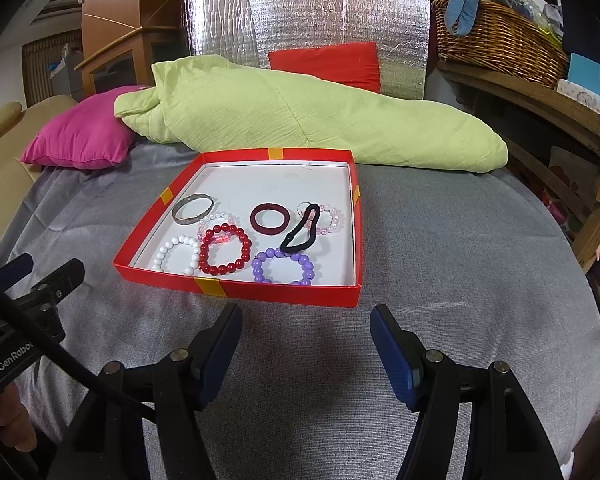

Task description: Organize jewelry

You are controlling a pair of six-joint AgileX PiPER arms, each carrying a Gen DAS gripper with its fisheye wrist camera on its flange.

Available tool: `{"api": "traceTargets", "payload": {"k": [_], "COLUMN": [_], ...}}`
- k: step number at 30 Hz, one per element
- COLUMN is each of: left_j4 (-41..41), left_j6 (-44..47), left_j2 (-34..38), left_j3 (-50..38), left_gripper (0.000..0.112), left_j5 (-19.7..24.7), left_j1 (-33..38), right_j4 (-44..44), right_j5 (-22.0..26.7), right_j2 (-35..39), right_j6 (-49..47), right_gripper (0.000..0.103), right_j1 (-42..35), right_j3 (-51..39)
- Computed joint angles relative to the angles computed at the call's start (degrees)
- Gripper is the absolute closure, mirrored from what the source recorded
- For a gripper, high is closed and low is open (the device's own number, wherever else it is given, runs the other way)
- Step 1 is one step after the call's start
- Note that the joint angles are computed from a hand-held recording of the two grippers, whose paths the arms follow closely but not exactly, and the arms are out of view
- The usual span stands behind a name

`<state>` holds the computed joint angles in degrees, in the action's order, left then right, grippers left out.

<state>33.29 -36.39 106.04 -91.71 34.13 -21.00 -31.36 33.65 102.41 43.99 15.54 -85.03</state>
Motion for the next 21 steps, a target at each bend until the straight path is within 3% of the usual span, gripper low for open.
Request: {"api": "traceTargets", "payload": {"k": [21], "left_j4": [0.55], "left_j6": [-0.42], "left_j2": [-0.19], "left_j3": [0.08], "left_gripper": [0.03], "left_j5": [-0.04], "left_j1": [-0.01], "right_j4": [-0.27], "right_j5": [0.09], "right_j2": [0.04], "right_j6": [0.1], "right_gripper": [0.033], "right_j1": [0.27], "right_j3": [0.04]}}
